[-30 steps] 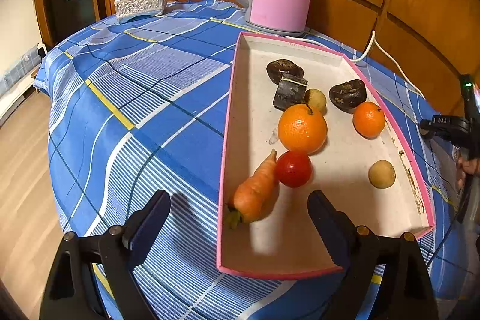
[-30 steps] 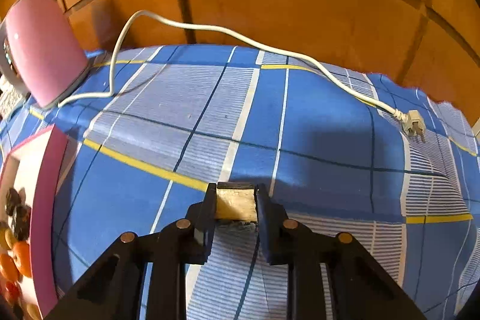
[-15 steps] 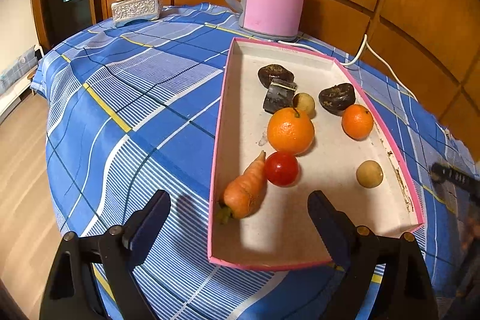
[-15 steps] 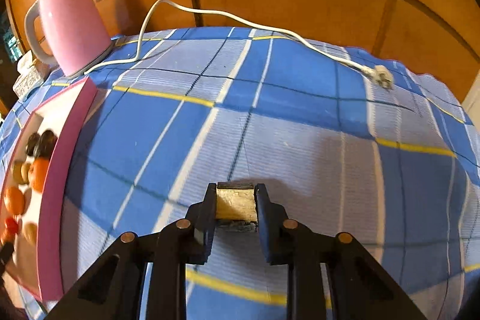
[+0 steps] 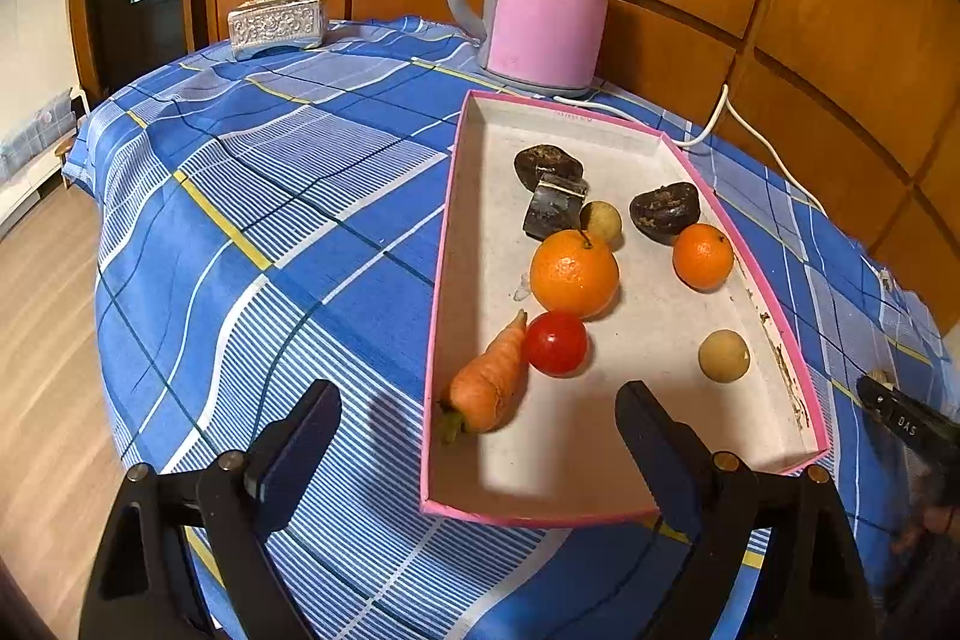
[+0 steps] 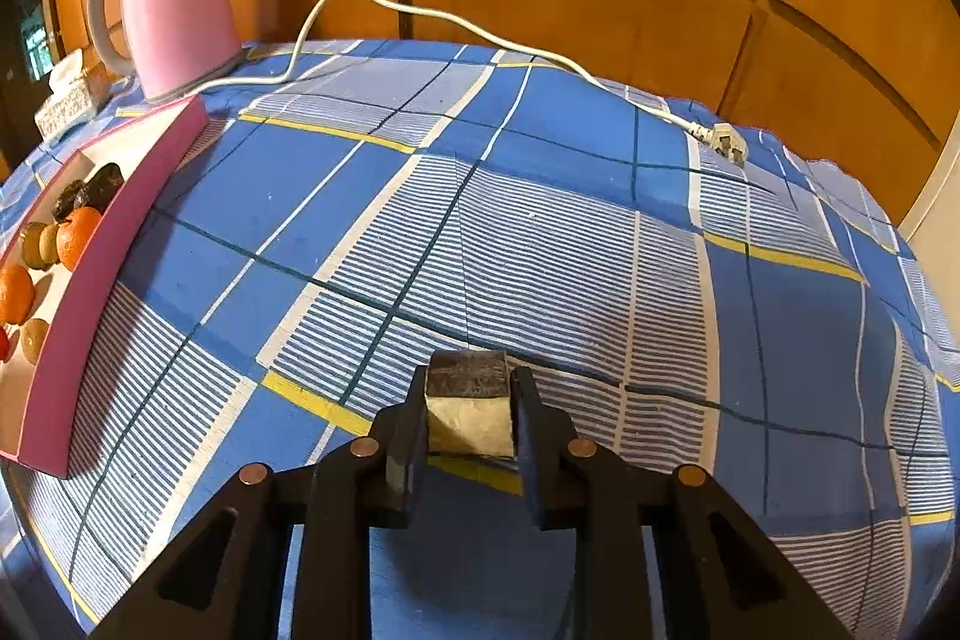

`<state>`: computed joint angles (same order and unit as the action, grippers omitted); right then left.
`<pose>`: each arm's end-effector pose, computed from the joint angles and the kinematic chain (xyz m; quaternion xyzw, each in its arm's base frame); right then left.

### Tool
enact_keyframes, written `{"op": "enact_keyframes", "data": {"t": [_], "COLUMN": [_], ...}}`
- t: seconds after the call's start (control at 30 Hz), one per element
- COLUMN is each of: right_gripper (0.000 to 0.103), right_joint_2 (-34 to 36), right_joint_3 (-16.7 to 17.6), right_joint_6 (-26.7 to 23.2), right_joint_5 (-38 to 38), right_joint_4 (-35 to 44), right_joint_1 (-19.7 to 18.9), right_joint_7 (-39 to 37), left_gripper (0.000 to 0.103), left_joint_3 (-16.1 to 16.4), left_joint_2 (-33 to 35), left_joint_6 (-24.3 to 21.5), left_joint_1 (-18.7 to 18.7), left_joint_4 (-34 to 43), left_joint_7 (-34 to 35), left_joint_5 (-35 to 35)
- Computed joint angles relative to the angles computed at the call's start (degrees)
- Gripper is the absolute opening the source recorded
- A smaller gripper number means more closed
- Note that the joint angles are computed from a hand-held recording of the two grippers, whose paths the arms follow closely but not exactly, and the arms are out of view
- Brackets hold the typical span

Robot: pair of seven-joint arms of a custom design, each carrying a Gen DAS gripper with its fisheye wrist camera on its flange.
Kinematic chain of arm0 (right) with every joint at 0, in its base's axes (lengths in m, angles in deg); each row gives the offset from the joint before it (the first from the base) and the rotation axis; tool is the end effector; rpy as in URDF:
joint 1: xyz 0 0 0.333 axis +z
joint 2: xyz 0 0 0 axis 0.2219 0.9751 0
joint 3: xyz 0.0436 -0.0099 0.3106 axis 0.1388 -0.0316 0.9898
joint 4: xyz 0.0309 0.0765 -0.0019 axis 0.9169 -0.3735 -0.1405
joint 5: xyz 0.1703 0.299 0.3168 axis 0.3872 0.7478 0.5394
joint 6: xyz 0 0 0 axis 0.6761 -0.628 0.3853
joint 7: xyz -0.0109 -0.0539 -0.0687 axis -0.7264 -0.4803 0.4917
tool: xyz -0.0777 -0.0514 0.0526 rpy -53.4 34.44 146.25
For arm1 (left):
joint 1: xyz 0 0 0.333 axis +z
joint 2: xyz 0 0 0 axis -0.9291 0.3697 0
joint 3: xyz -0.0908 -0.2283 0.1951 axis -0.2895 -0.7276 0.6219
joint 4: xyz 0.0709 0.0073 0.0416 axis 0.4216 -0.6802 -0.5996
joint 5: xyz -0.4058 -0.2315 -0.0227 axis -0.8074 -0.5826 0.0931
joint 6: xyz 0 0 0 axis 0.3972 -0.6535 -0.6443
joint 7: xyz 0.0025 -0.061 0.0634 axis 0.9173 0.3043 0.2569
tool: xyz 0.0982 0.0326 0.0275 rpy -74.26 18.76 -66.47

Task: Organize fruits
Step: 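Carry the beige cube into the tray and open the right gripper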

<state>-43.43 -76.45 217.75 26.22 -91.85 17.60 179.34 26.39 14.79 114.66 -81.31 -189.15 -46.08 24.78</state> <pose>0.4720 0.0806 0.5061 -0.6842 0.6500 -0.2529 0.2131 0.3844 -0.2931 0.5028 -0.7588 0.5421 -0.2698 0.2400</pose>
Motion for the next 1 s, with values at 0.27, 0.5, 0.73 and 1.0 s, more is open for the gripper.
{"op": "enact_keyframes", "data": {"t": [0.27, 0.5, 0.73, 1.0], "right_gripper": [0.025, 0.025, 0.025, 0.025], "right_joint_2": [-0.3, -0.7, -1.1, 0.2], "right_joint_3": [-0.4, 0.0, -3.7, -6.1], "right_joint_6": [1.3, 1.2, 0.6, 0.6], "right_joint_5": [0.9, 0.8, 5.9, 13.5], "right_joint_4": [-0.7, -0.8, -0.6, 3.1], "right_joint_1": [0.3, 0.0, 4.0, 10.6], "right_joint_7": [-0.2, -0.1, -4.8, -16.8], "left_gripper": [0.093, 0.093, 0.093, 0.093], "left_joint_3": [-0.1, -0.4, -0.4, -0.7], "left_joint_2": [-0.5, -1.1, -2.2, -2.6], "left_joint_6": [0.2, 0.2, 1.2, 1.5], "left_joint_1": [0.0, 0.3, 0.3, 0.6], "left_joint_4": [-0.2, -0.3, -0.8, -0.8], "left_joint_7": [-0.7, -1.5, -1.3, -1.3], "left_joint_5": [0.1, 0.4, 0.9, 0.8]}}
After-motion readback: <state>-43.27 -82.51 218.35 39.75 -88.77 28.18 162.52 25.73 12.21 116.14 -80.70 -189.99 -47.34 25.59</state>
